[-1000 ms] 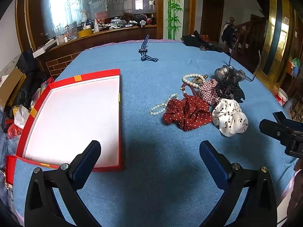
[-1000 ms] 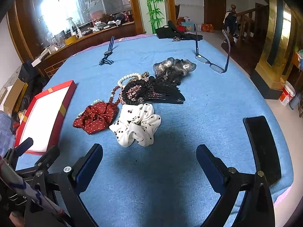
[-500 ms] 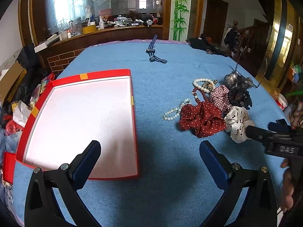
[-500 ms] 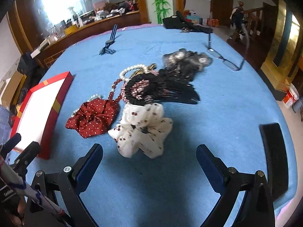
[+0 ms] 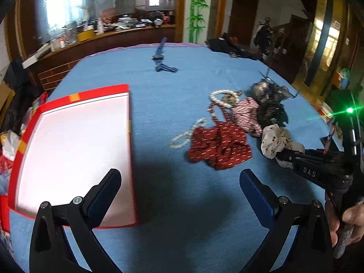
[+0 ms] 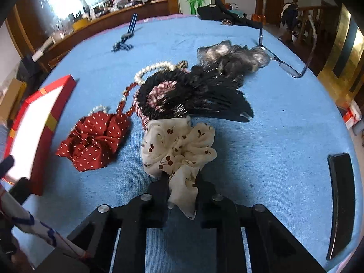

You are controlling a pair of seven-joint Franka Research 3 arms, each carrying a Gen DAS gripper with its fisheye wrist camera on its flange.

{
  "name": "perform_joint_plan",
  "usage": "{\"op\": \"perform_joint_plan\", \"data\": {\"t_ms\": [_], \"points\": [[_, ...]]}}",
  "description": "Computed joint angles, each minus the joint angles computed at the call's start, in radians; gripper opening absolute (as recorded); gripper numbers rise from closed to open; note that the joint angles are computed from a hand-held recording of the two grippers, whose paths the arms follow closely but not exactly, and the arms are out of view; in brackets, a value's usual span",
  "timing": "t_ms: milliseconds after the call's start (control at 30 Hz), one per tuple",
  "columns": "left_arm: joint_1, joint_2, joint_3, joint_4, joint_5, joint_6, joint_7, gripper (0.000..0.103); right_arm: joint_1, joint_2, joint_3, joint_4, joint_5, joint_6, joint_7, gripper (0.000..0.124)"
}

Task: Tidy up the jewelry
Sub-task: 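Grasp the white cherry scrunchie with the right tool while the left tool grasps the red polka-dot scrunchie, then carry both scrunchies into the white box and lower them side by side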

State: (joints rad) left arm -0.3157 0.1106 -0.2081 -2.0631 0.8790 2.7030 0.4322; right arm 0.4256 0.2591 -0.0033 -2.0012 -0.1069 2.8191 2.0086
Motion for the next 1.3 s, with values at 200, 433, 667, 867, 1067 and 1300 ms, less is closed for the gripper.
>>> {"op": "perform_joint_plan", "data": {"t_ms": [200,433,667,867,1067,1300], "points": [[-0.012,0.125,-0.013,0.131,-0.152,-0.018,0.189,0.103,-0.023,-0.066,0.011,-0.087,0.040,0.062,-0.018,0.016],[-0.080,0.283,0.022,0.321,-0.208,-0.135,0.291,0.103,-0.045,-0.106,0.028,-0.136,0.069,0.094,-0.044,0.017],[-0.085,0.338,0.025,0.377,-0.288,-0.169,0.334,0.038,-0.056,-0.131,0.038,-0.166,0.097,0.121,-0.065,0.017],[-0.086,0.299,0.038,0.316,-0.301,-0.086,0.315,0.020,-0.057,-0.153,0.042,-0.191,0.099,0.135,-0.058,0.017],[-0.093,0.215,0.046,0.215,-0.255,-0.014,0.256,0.019,-0.055,-0.180,0.044,-0.216,0.059,0.156,-0.020,0.017],[-0.085,0.133,0.042,0.133,-0.191,0.033,0.188,0.019,-0.057,-0.212,0.054,-0.240,-0.014,0.170,0.041,0.017]]}}
